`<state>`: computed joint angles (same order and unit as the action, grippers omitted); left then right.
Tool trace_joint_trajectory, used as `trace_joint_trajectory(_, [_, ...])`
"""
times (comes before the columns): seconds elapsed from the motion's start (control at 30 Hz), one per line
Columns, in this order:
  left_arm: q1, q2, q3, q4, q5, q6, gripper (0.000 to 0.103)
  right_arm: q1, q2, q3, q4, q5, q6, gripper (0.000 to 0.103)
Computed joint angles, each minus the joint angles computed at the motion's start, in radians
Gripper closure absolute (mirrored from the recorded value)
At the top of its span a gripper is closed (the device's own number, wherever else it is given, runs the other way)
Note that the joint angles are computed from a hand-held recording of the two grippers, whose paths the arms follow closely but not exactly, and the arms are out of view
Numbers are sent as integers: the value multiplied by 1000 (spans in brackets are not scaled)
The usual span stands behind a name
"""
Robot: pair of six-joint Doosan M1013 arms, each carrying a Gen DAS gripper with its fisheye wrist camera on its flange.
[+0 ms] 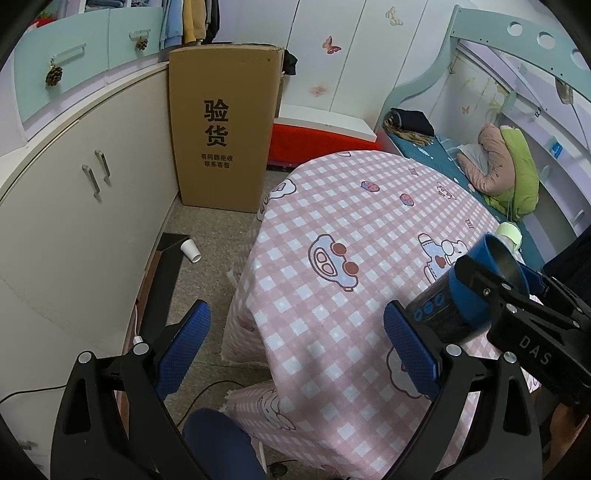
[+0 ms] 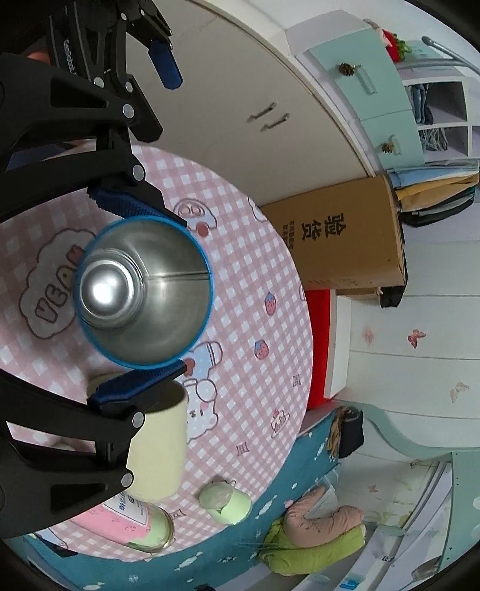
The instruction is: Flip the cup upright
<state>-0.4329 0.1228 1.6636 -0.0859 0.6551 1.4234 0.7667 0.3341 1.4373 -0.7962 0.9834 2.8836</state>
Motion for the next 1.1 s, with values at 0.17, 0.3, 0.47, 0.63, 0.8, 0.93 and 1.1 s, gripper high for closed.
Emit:
trace_joint_trajectory(0.17, [-3,-23,14,20,-7,-18,12,8,-30,32,-11,-46,53,15])
trace_joint_trajectory(0.3, [-12,-48,31,42,-20,-39,12,26,-56,56,-55,-43,99,13])
trace_joint_trajectory(0.47, [-36,-78,45,74,-33,-61,12,54,-94,90,-112,-13,155,13])
trace_joint_trajectory(0.63, [-73,-108,61,129,-45,-105,12,86,-140,132,-163,21,207,12])
trace_joint_trajectory(0.8, [-126,-152,87,222,-70,-192,9,129,-185,171,-214,70,242,10])
trace_joint_trajectory(0.93, [-164,-190,110,291,-91,-260,8,175,-213,191,-261,145,250,6])
trace_joint_trajectory(1.1, [-219,-236,141,383,-116,-353,8,231,-253,223,-322,202,286,5])
